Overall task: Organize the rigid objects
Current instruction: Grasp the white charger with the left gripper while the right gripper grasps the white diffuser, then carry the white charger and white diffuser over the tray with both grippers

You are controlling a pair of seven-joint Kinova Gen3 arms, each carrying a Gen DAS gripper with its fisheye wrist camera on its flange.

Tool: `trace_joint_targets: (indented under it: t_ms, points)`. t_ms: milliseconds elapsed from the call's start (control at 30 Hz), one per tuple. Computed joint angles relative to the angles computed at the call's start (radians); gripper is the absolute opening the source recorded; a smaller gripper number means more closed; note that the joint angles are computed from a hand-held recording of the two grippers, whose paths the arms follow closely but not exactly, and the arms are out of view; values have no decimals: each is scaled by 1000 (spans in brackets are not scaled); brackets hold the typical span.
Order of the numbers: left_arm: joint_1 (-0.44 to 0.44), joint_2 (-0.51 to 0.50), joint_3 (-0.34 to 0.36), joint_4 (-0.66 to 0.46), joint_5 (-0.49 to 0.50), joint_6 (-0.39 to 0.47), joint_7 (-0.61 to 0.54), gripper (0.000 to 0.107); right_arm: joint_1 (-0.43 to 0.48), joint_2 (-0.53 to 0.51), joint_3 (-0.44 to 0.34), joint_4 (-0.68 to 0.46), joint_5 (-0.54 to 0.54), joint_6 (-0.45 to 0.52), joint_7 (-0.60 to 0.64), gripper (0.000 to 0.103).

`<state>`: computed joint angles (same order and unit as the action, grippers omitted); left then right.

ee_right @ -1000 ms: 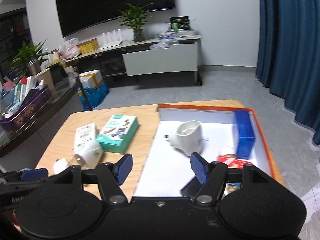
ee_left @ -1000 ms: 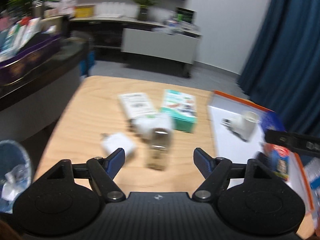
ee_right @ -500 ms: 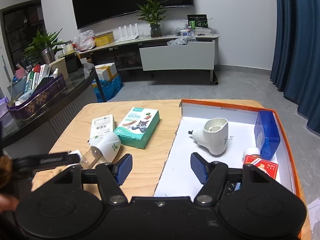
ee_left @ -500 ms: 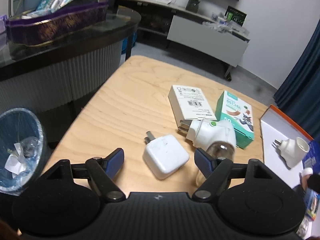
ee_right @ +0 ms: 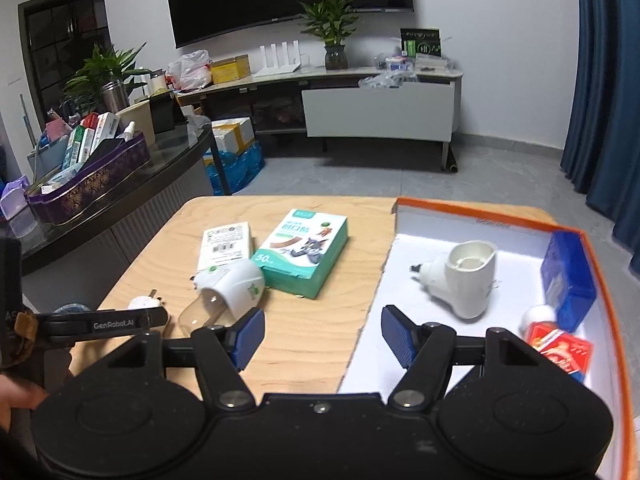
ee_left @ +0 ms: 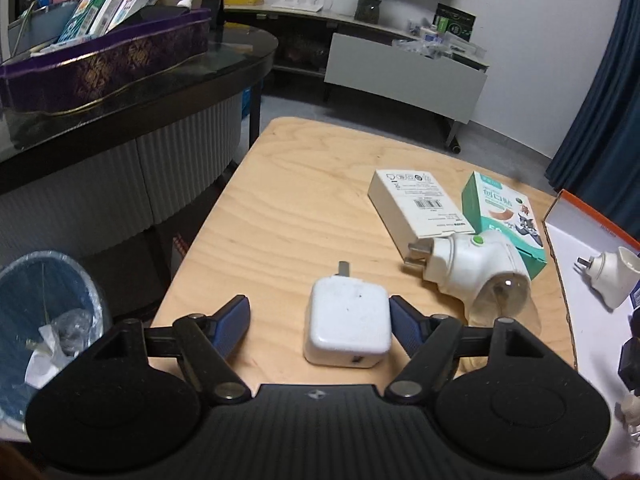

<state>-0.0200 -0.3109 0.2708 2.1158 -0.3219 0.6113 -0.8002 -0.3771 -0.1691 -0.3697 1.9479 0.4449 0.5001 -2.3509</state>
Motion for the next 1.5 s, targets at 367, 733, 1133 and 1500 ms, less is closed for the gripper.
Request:
trace_joint_targets:
  t_ms: [367,733,1133,1500]
  points:
    - [39,-5,-44,-3,30,-17,-104,43,-103,120,32,-94,-58,11,40,82]
    - [18,-72,-103,16,130,-29,-228,43,-290,366,162,-331,-50,156,62,83]
    - [26,-89,-118,22,217,-60,-348,43,-336,225,189,-175,91,88,-179,69]
    - [85,-184,-13,-18,310,-31,-330,43,-183,-93,15,-12,318,232,-442,69]
